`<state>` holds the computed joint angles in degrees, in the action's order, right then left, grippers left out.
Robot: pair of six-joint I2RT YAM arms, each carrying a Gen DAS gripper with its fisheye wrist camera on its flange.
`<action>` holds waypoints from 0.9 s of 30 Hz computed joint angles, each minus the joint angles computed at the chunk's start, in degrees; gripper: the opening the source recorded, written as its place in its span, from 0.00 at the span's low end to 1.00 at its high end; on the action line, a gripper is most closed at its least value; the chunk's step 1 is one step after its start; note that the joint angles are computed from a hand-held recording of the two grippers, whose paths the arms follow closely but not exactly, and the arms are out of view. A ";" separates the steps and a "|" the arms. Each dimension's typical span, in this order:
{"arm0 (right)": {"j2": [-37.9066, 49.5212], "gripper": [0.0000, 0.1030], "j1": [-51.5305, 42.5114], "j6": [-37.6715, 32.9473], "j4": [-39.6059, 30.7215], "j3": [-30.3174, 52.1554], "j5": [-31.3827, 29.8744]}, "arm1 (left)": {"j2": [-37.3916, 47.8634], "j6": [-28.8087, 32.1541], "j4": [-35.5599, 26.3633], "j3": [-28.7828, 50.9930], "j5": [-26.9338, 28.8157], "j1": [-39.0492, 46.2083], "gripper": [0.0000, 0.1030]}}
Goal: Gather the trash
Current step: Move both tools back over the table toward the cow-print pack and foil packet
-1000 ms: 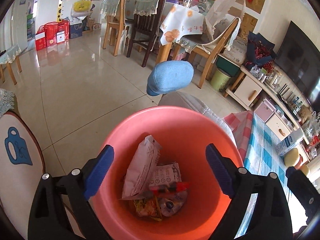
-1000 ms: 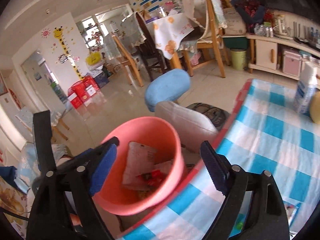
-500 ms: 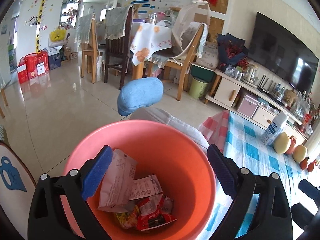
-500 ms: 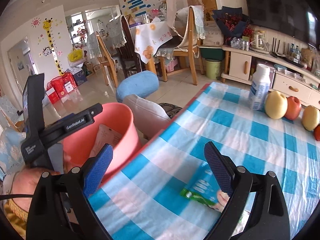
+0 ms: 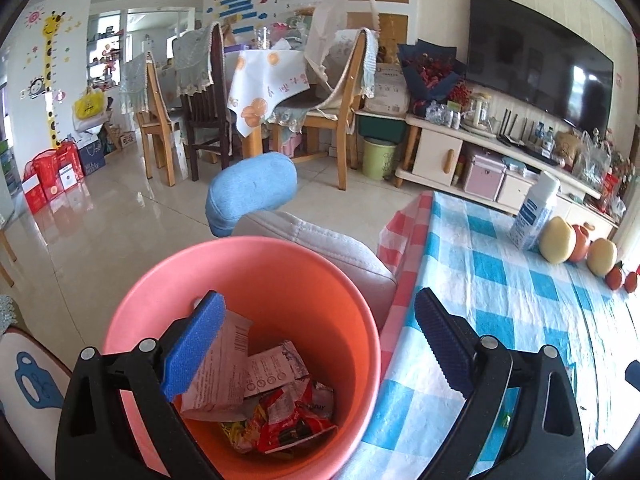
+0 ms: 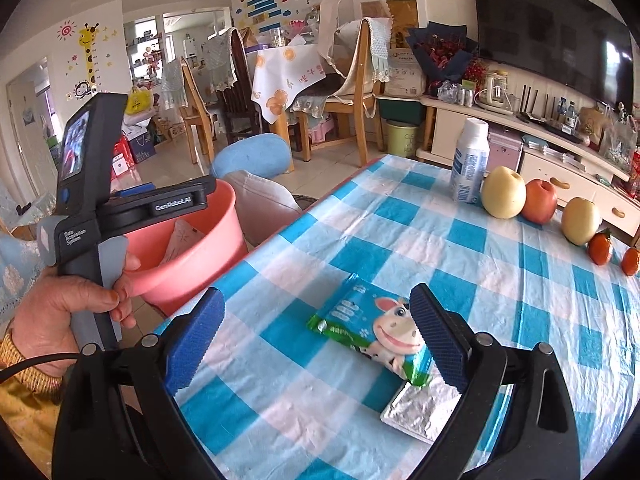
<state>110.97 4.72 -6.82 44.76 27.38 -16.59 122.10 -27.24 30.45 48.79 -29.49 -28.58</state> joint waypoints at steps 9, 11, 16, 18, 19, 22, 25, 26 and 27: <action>-0.04 0.94 -2.30 -2.51 5.23 -5.31 0.16 | 0.37 0.48 -2.38 1.29 -1.20 -2.13 0.92; 0.22 0.94 -3.00 -2.89 5.94 -5.98 -0.16 | 0.52 0.69 -3.18 1.86 -1.29 -2.59 0.92; 0.63 0.94 -5.07 -4.48 8.13 -7.56 -1.43 | 0.74 1.55 -5.20 3.61 -2.25 -3.93 0.92; 0.47 0.94 -6.09 -5.03 8.50 -7.94 -2.27 | 1.03 2.06 -5.94 4.41 -2.62 -4.63 0.92; 0.46 0.94 -6.56 -5.32 8.86 -8.18 -2.57 | 1.20 2.28 -6.49 4.95 -2.85 -4.95 0.92; 0.60 0.94 -7.80 -6.46 9.77 -8.73 -2.96 | 1.70 3.00 -7.79 6.25 -3.61 -6.11 0.92; 0.72 0.94 -9.51 -7.36 9.52 -8.75 -4.28 | 2.25 3.71 -8.62 7.42 -4.05 -7.14 0.92; 0.84 0.94 -10.35 -7.61 9.48 -8.74 -5.10 | 2.27 3.93 -8.88 7.57 -4.22 -7.49 0.92; 0.90 0.94 -11.03 -7.86 9.40 -8.72 -5.73 | 2.44 4.16 -9.27 8.02 -4.36 -7.80 0.92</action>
<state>111.88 -6.31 -14.68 54.15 18.66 -22.32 124.54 -23.08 21.18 56.81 -33.85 -36.38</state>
